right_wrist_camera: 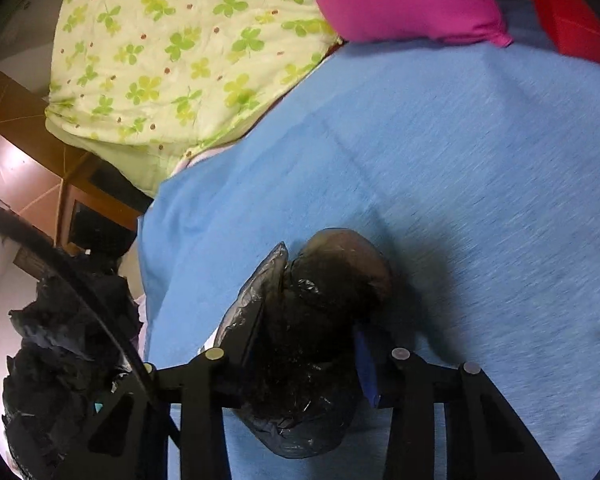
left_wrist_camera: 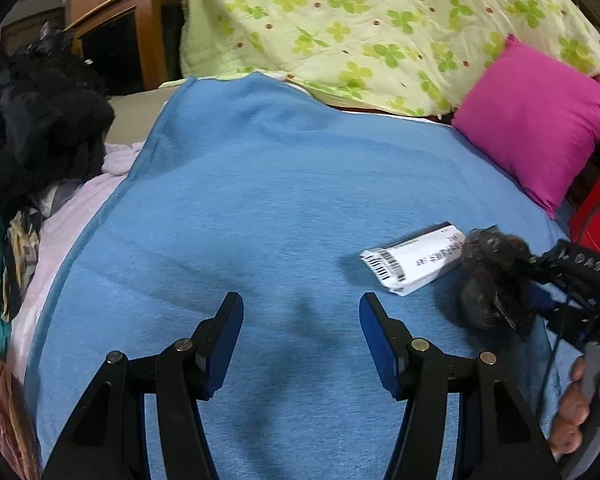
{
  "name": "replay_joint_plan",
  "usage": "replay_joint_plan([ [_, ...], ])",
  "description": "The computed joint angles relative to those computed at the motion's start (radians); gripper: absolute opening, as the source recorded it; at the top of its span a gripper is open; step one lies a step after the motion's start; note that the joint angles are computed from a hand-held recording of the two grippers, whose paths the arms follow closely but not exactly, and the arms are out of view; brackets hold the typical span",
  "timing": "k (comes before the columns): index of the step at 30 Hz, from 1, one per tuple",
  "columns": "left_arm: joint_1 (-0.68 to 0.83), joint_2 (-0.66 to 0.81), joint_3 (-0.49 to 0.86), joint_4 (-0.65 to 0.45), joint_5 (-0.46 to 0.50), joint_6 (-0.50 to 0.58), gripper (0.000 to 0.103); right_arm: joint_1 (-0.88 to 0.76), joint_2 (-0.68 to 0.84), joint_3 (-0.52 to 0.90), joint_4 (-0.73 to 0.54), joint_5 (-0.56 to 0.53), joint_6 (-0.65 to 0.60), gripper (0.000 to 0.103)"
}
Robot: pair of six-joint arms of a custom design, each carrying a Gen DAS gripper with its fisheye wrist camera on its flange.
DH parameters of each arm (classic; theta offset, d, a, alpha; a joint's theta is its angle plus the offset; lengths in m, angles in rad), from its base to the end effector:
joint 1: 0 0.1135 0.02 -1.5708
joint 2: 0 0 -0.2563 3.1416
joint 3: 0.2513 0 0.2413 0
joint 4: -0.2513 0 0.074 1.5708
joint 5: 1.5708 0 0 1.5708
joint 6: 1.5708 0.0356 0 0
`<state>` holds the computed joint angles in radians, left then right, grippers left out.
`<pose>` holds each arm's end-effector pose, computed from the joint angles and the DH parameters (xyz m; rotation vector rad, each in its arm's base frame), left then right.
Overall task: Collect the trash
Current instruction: 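Grasp the black plastic bag with the right tool, then grasp the white medicine box with the left tool while the right tool holds the black bag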
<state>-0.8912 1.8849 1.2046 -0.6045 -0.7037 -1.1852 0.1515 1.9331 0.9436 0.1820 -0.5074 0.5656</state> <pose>0.2361 -0.2556 0.1599 -0.4757 2.3489 0.1493 0.3552 0.0717 0.1148 0.2530 2.4386 0.9355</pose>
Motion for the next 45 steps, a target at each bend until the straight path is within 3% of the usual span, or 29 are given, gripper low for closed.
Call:
replay_joint_plan([
  [8,0.022,0.068,0.070,0.137,0.072,0.204,0.061,-0.125,-0.117,-0.054,-0.103,-0.057,-0.124,0.039],
  [20,0.100,0.229,0.241,0.229,0.161,0.497,0.066,-0.220,-0.183,-0.085,-0.202,-0.160,-0.208,0.039],
  [30,0.119,0.294,0.308,0.209,0.240,0.527,0.066,-0.223,-0.187,-0.088,-0.216,-0.178,-0.243,0.039],
  [37,0.102,0.338,0.375,0.141,0.237,0.509,0.066,-0.201,-0.193,-0.099,-0.218,-0.156,-0.248,0.039],
  [42,0.107,0.303,0.337,0.174,0.255,0.478,0.055,-0.198,-0.182,-0.095,-0.223,-0.141,-0.252,0.039],
  [45,0.108,0.299,0.334,0.170,0.249,0.461,0.054,-0.195,-0.178,-0.095,-0.225,-0.135,-0.256,0.039],
])
